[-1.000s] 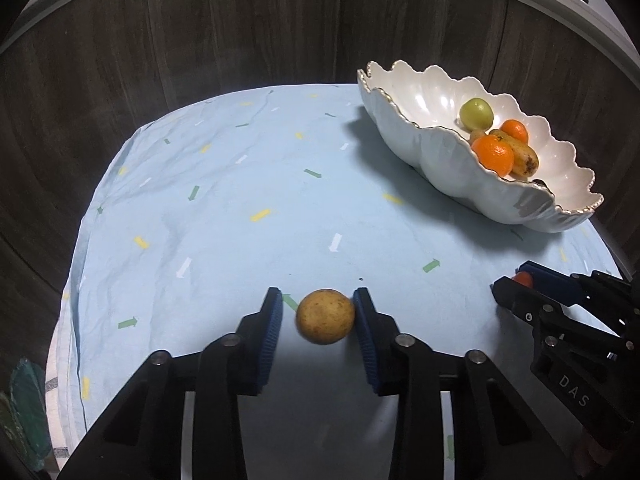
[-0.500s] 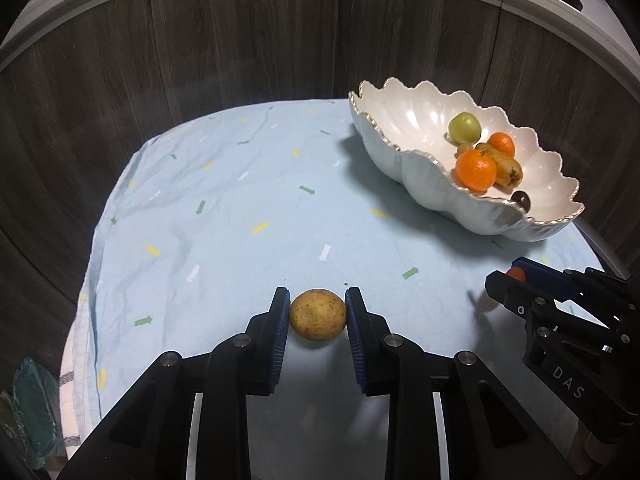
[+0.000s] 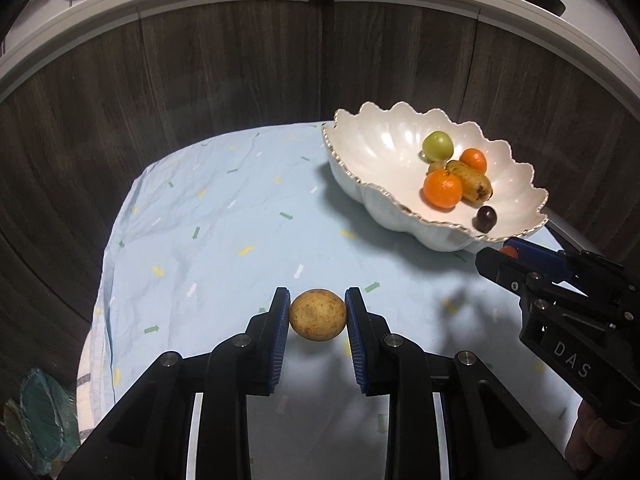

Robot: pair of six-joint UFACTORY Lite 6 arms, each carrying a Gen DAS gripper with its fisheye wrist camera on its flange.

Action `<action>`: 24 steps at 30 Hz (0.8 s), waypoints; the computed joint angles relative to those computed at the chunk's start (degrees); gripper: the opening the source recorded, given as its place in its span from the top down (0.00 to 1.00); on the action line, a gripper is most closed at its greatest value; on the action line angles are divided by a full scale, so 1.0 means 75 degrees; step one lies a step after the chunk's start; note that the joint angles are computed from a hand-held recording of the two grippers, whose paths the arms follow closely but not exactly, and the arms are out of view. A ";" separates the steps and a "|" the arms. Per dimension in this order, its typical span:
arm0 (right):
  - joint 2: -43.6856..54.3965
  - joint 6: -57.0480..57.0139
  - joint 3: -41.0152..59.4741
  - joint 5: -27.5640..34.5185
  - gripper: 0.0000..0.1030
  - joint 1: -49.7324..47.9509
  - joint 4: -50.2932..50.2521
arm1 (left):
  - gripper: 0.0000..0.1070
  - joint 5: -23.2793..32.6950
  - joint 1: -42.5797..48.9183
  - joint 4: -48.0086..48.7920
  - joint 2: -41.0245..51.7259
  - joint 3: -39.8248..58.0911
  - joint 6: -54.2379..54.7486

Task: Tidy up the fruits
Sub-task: 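Carry the brown fruit and red date over the white bowl with both tools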

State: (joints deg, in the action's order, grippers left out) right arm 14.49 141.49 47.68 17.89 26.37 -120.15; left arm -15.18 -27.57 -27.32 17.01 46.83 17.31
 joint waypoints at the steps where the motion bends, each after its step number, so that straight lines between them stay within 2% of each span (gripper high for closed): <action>1: -0.0081 -0.0010 -0.0033 -0.0011 0.72 -0.0027 0.0003 | 0.74 0.0041 -0.0052 -0.0200 -0.0061 0.0028 0.0187; 14: -0.0906 -0.1025 -0.0107 -0.0217 0.72 -0.0553 0.0796 | 0.74 0.0493 -0.0444 -0.2848 -0.0226 0.0894 0.2845; 24: -0.1234 -0.1960 0.0110 -0.0444 0.72 -0.1221 0.1291 | 0.74 0.0730 -0.0680 -0.5131 0.0210 0.2073 0.5196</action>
